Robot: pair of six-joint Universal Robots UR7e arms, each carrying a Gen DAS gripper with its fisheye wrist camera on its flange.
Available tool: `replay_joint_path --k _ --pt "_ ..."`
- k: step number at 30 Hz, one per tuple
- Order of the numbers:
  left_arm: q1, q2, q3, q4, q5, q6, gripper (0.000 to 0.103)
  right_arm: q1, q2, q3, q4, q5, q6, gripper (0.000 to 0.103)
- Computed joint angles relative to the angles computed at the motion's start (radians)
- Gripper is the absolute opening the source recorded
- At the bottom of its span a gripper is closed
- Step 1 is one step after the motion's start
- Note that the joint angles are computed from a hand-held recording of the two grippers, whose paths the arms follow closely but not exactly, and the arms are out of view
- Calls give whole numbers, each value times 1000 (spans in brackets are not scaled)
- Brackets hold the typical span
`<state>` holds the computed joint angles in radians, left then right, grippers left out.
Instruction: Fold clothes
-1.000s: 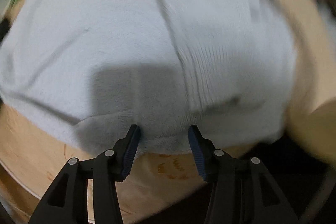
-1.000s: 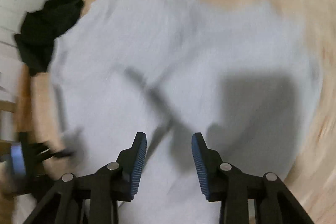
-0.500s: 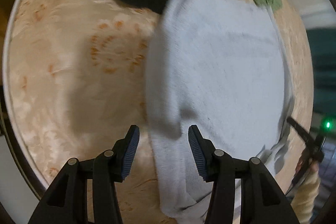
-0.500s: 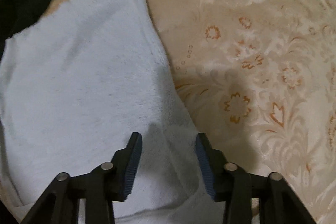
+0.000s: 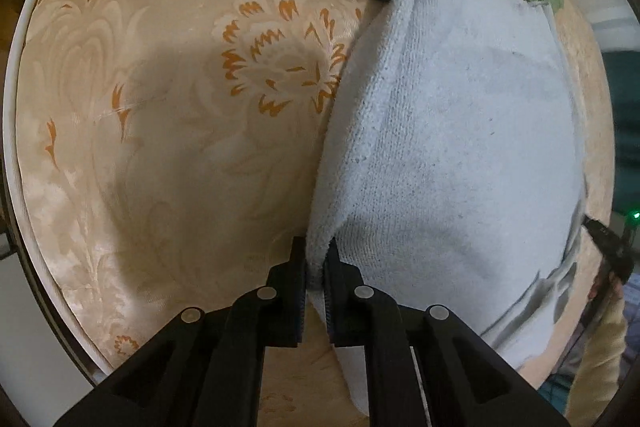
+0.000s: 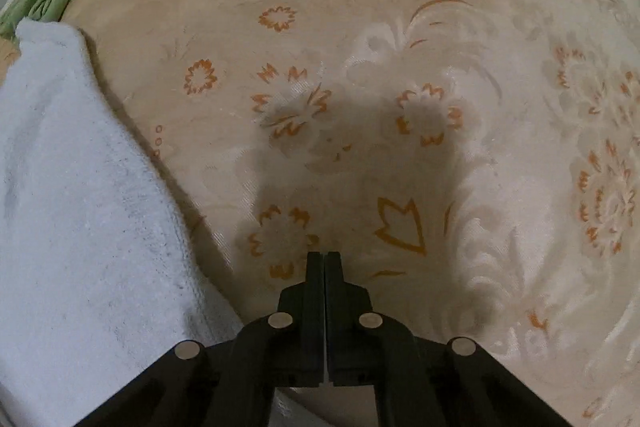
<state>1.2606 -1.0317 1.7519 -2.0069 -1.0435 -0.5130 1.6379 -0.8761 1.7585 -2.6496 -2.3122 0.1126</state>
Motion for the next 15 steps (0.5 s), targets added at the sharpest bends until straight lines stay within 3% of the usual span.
replay_joint_path --k 3,4,5,7,9,15 --pt "-10 10 -45 60 -30 -27 21 24 -1 -12 -28 40 -49 17" --pt "-18 13 -63 60 -34 -18 23 35 1 -22 -34 59 -75 34" --pt "-27 16 -82 58 -37 -6 24 48 7 -35 -38 71 -103 44" --pt "-43 36 -131 56 -25 20 33 82 38 -84 -8 103 -155 44" --pt "-48 89 -219 68 9 44 33 109 86 -153 45 129 -172 43" --pt "31 328 -642 335 -69 -56 33 162 283 -408 172 126 -158 42"
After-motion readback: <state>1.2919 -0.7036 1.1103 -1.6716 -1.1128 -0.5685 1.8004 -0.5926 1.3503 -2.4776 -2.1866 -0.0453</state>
